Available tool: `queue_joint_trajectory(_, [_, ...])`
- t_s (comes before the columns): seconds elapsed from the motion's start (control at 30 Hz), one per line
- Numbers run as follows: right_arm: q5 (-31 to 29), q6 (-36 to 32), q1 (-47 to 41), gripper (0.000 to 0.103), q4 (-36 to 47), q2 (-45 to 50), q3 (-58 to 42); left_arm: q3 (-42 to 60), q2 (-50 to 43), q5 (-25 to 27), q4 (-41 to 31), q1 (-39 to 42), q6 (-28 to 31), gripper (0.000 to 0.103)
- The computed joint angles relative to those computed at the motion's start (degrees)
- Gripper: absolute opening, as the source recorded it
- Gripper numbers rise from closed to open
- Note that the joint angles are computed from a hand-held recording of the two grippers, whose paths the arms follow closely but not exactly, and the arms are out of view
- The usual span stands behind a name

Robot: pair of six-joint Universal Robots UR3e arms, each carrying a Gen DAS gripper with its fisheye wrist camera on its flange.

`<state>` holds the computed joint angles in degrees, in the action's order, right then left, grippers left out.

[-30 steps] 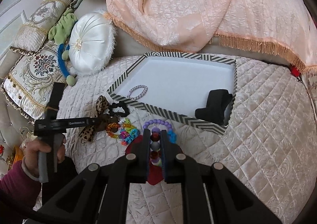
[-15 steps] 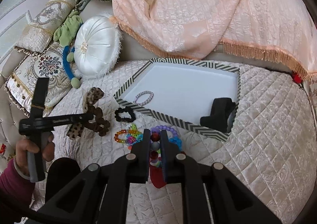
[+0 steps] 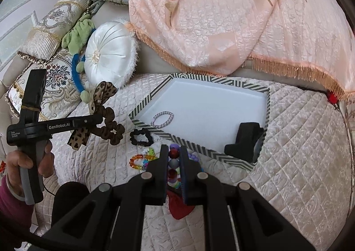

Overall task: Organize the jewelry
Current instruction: 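Lift both held items and carry them over the striped tray, then open right tool to drop the beaded bracelet while left tool releases the bow clip in the tray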

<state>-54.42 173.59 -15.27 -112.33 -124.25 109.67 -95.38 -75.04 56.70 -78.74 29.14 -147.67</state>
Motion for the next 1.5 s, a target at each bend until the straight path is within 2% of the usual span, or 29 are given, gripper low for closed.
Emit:
queue_joint_trajectory(0.3, [-1.8,0.5,0.7,0.009,-3.7,5.1,-1.3,2.0,-4.8,4.1,7.4,-7.2,-5.5,0.014])
queue_joint_trajectory(0.73, [-2.7,0.7,1.3,0.009,-6.2,9.5,-2.3,5.4,-9.6,6.5,9.9,-11.3,-7.7,0.014])
queue_joint_trajectory(0.9, [-2.6,0.6,0.9,0.009,-7.8,13.9,-4.5,10.6,-15.1,6.8,9.5,-13.0,-9.7,0.014])
queue_joint_trajectory(1.2, [-4.6,0.8,1.4,0.009,-11.7,26.1,-11.4,22.3,-27.1,10.6,12.3,-18.0,-14.2,0.014])
queue_joint_trajectory(1.5, [-6.9,1.7,3.0,0.009,-15.3,38.9,-18.0,34.9,-40.3,11.2,11.4,-21.2,-18.2,0.014])
